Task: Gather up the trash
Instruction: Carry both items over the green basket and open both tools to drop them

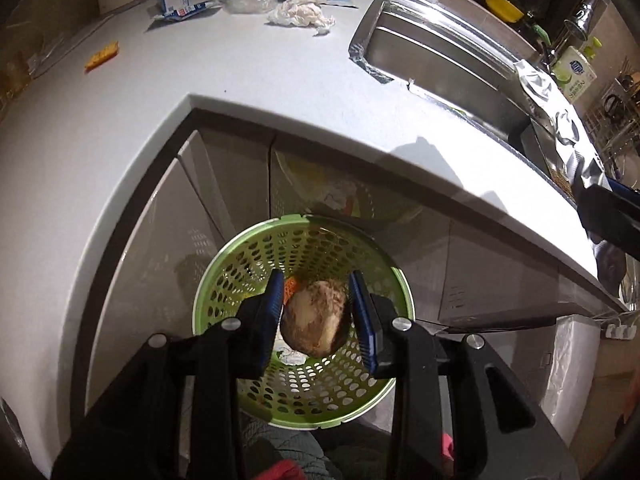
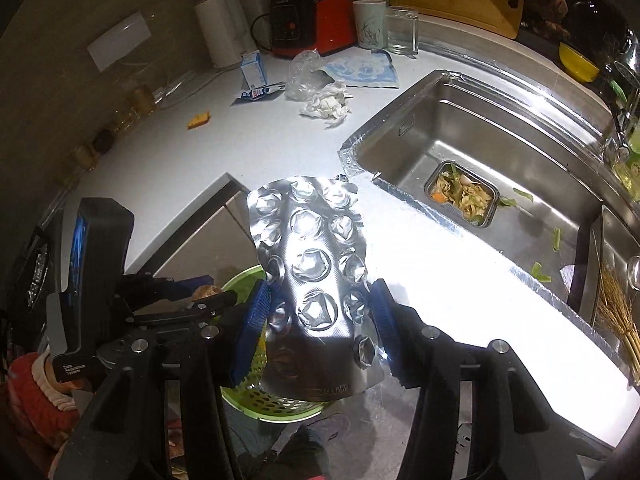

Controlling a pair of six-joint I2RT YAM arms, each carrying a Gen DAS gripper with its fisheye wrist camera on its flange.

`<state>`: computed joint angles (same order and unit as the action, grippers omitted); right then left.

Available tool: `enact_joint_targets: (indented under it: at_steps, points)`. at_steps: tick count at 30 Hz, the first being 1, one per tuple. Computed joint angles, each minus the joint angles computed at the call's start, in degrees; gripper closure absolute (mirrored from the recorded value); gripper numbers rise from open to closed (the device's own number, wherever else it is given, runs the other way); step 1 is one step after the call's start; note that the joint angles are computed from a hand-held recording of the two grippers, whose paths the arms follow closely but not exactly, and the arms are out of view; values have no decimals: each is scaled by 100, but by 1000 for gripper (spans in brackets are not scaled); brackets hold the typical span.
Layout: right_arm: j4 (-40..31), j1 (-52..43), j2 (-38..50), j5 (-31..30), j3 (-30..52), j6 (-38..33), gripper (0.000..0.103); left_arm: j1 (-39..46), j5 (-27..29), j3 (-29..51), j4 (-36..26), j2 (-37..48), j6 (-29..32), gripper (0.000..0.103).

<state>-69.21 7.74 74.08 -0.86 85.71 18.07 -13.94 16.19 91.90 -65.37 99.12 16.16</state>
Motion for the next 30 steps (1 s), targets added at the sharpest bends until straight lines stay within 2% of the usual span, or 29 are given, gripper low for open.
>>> enact_joint_targets:
  at_steps: [1,3,5,14,20,22,26,30]
  points:
    - [-8,10,-51,-10,-40,6,50,-2,10,-53,-29,-45,-22,64]
    - [-18,23,-167,-22,-134,11,49,-23,-43,-147,-8,-181,-107,45]
    - [-23,21,-250,-64,-204,9,49,-26,-65,-247,78,-374,-135,39]
    - [124,27,-337,-322,-319,-54,49,108,-235,49,-56,-540,-78,25]
    - [427,361,-259,-535,-661,-28,49,678,-275,657,-202,-421,43,14]
    - [572,500,-214,-615,-858,32,49,878,-287,883,-239,-325,20,13]
    - [808,746,-38,-706,-1173,122,44,1110,-356,1126,-251,-193,18,13]
    - [897,854,120,-729,-1214,170,32,1228,-367,1352,-331,-37,-28,13]
